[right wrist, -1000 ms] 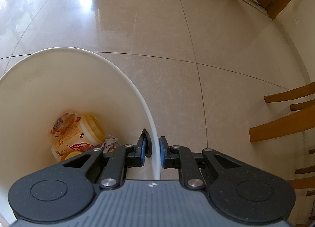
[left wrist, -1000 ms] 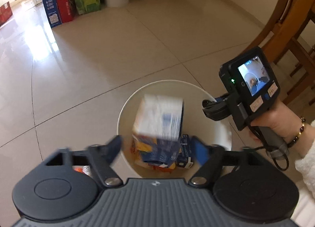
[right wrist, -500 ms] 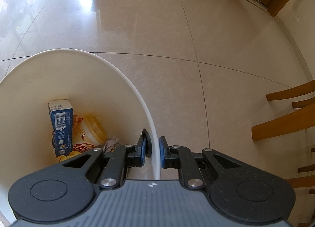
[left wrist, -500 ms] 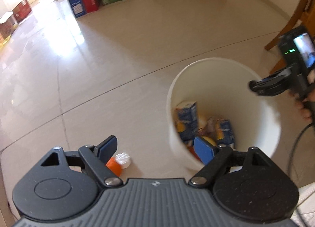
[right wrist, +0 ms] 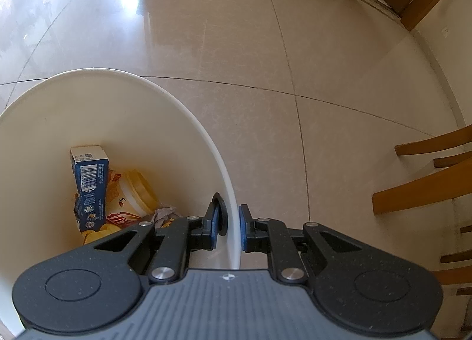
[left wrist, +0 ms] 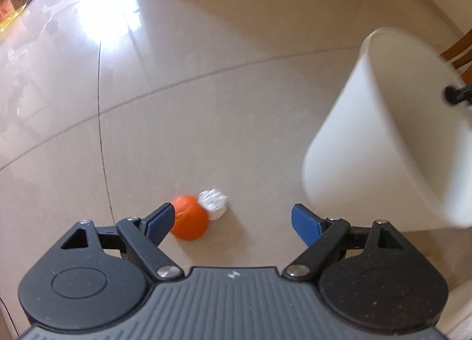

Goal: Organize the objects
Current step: 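Lower the left gripper onto the orange and grasp it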

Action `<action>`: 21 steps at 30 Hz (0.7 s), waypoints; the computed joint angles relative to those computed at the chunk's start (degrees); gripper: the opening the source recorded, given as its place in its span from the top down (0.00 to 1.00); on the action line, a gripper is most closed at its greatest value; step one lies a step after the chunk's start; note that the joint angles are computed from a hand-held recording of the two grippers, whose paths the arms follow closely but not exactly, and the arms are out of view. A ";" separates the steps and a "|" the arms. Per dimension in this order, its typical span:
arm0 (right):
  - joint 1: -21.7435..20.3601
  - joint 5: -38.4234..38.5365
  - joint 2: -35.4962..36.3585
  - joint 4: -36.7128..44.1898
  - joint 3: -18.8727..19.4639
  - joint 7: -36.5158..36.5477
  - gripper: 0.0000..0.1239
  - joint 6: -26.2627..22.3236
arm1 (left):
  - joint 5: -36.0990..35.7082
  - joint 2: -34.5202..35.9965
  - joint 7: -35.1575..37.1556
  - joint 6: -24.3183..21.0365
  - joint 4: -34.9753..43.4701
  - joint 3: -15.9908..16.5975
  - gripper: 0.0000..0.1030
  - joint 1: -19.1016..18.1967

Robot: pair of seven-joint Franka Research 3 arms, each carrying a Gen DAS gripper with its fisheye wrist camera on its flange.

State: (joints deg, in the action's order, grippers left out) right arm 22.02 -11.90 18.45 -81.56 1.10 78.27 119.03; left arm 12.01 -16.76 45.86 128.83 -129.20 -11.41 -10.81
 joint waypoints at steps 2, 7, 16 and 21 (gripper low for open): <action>0.26 -0.58 -0.06 -0.30 -0.06 0.26 0.86 0.25 | -0.13 -0.08 0.71 2.26 -3.34 0.65 0.16 0.20; 0.81 -1.80 0.19 -0.29 -0.18 1.16 0.85 0.19 | 2.95 -0.14 2.74 7.35 -10.18 1.11 0.16 1.38; 2.17 -7.11 -1.43 -4.16 -0.30 2.03 0.83 3.50 | 0.80 0.66 7.95 25.08 -19.75 4.56 0.17 3.57; 2.38 -8.55 -1.59 -4.74 -0.25 2.72 0.83 4.07 | -1.46 3.16 14.64 29.21 -21.06 5.63 0.17 3.90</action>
State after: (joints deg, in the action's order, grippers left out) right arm 24.41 -20.45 16.85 -86.30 0.85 80.99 123.11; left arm 10.55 -13.60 60.50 158.04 -150.25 -5.78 -6.91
